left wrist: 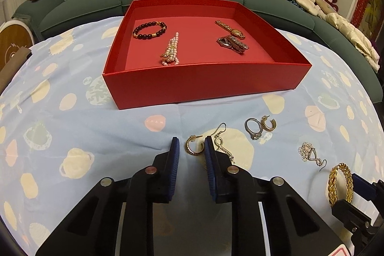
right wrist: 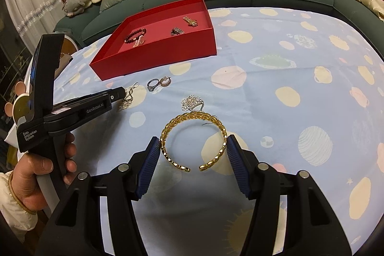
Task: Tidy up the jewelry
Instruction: 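Grasp the gold hoop earring with the left tool while the right holds the bangle, then carry both items to the red box and release the bangle from the right tool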
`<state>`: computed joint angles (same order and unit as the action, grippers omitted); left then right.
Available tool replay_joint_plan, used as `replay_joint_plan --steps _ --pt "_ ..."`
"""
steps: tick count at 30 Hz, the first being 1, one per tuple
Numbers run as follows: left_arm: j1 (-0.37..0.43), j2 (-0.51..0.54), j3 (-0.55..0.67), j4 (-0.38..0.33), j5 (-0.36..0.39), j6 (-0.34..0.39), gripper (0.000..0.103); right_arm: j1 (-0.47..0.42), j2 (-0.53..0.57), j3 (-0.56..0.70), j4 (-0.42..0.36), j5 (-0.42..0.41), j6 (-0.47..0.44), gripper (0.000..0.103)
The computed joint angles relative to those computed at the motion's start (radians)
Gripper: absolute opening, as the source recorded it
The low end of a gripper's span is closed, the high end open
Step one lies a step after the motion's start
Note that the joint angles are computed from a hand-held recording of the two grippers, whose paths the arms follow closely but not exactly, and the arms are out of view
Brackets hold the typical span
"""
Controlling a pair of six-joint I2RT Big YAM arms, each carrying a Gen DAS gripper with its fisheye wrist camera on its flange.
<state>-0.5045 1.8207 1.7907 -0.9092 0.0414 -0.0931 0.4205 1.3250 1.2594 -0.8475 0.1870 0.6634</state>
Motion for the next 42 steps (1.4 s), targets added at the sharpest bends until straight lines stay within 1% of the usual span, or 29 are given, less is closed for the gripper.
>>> replay_joint_plan --steps 3,9,11,17,24,29,33,35,38,40,42 --pt "-0.001 0.004 0.006 -0.007 0.015 -0.001 0.019 0.005 0.001 0.003 0.0 0.001 -0.004 0.056" --pt "-0.012 -0.001 -0.011 0.016 -0.037 0.022 0.019 0.012 0.002 0.007 -0.001 0.001 -0.004 0.056" --pt "-0.015 -0.006 -0.021 0.027 -0.054 0.03 0.015 0.014 0.004 0.009 -0.001 0.001 -0.004 0.056" --pt "-0.002 -0.013 -0.018 0.015 -0.01 0.011 0.015 0.018 0.009 0.023 0.001 0.003 -0.008 0.056" --pt "0.02 -0.064 -0.024 0.025 0.048 -0.015 0.014 0.027 0.015 0.049 0.001 0.026 -0.024 0.056" --pt "0.037 -0.082 0.037 0.011 0.09 -0.044 0.014 0.028 0.032 0.108 0.009 0.042 -0.047 0.056" --pt "0.05 -0.048 0.168 -0.026 0.1 -0.054 0.014 0.013 0.066 0.198 0.002 0.056 -0.074 0.056" --pt "0.059 -0.002 0.278 -0.08 0.135 -0.033 0.014 -0.005 0.099 0.273 -0.015 0.036 -0.1 0.056" --pt "0.062 0.074 0.431 -0.125 0.106 -0.007 0.014 -0.034 0.164 0.403 -0.034 0.024 -0.159 0.056" --pt "0.069 0.169 0.592 -0.192 0.115 -0.018 0.014 -0.058 0.225 0.497 -0.052 -0.003 -0.199 0.056" --pt "0.075 0.278 0.773 -0.273 0.126 -0.033 0.014 -0.083 0.28 0.568 -0.06 -0.032 -0.212 0.055"
